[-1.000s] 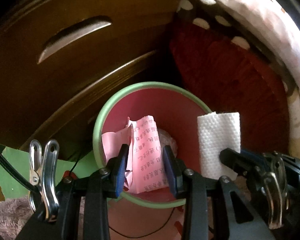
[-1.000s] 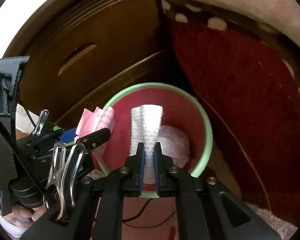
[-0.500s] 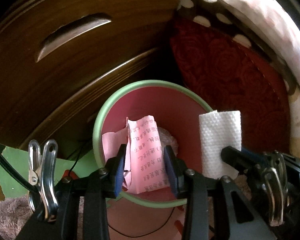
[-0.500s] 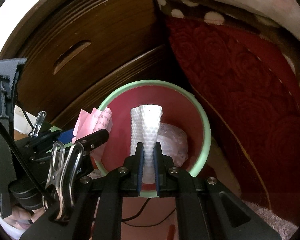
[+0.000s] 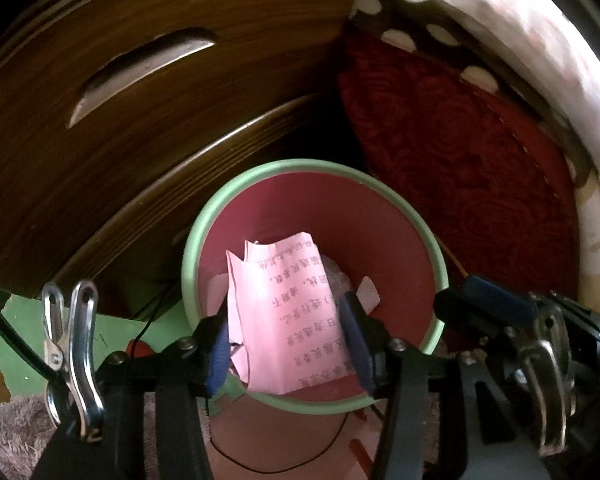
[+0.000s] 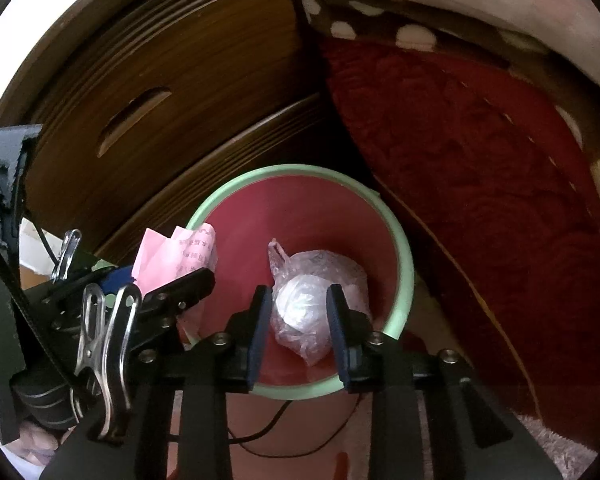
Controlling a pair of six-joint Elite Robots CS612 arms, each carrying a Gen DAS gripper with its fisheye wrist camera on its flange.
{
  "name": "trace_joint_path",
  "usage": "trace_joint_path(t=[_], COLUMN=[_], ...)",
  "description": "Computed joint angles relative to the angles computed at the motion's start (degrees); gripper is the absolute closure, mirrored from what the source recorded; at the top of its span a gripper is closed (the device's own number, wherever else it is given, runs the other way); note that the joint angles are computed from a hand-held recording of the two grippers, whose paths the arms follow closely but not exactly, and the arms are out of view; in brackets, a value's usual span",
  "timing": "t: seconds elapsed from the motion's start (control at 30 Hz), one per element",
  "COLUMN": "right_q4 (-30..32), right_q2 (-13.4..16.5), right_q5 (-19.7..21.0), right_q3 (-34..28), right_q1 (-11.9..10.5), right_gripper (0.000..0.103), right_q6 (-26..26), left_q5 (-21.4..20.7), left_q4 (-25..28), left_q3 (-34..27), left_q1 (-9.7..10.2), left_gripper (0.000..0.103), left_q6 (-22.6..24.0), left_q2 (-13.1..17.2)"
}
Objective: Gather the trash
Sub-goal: 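Open both grippers to drop the paper and tissue into the bin, then raise both grippers from the bin toward the nightstand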
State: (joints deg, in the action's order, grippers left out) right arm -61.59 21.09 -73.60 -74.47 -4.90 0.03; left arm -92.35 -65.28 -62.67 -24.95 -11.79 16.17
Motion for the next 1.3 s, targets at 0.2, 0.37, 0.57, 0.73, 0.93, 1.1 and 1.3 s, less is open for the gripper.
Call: trace_joint_path(t=[0.2, 0.37, 0.57, 0.73, 0.93, 1.1, 1.3], right_q4=[-0.34, -0.91, -2.20, -4.26, -6.77, -9.04, -11.43], right_q2=[0.12, 0.39, 0.76, 0.78, -0.10, -0.75, -1.75], right_q5=[0.26, 0.68, 3.46, 6.67, 9.77, 11.06, 12.97], right_q3=[-0.15, -0.76, -2.39, -3.76, -4.10, -5.16, -5.57], right_q1=[-0.06, -0.31, -1.02, -1.57, -1.77, -1.93, -1.79], right_gripper=[0.074, 0.074, 0.074, 0.069, 0.069, 0.069, 0.069], right_q6=[0.17, 0.44, 0.88, -0.28, 1.70, 2.53, 2.54], left_q5=[-0.33, -2.42, -4.47, -3.85, -3.60, -2.48, -1.92], left_q4=[-0.16, -0.74, -1.04, -1.27, -2.44, -2.96, -3.95], left_q3=[-0.07, -0.90, -2.35, -3.17, -4.50, -5.41, -5.59], left_q1=[0.03, 0.29, 0.53, 0.66, 0.94, 0.98, 1.13], left_gripper=[0.049, 0.045, 0.044, 0.044, 0.044, 0.044, 0.044], left_q6=[-0.03, 0.46, 2.47, 2.44, 0.43, 0.72, 1.12], left_q2=[0.03, 0.26, 0.39, -0.17, -1.02, -2.08, -3.74])
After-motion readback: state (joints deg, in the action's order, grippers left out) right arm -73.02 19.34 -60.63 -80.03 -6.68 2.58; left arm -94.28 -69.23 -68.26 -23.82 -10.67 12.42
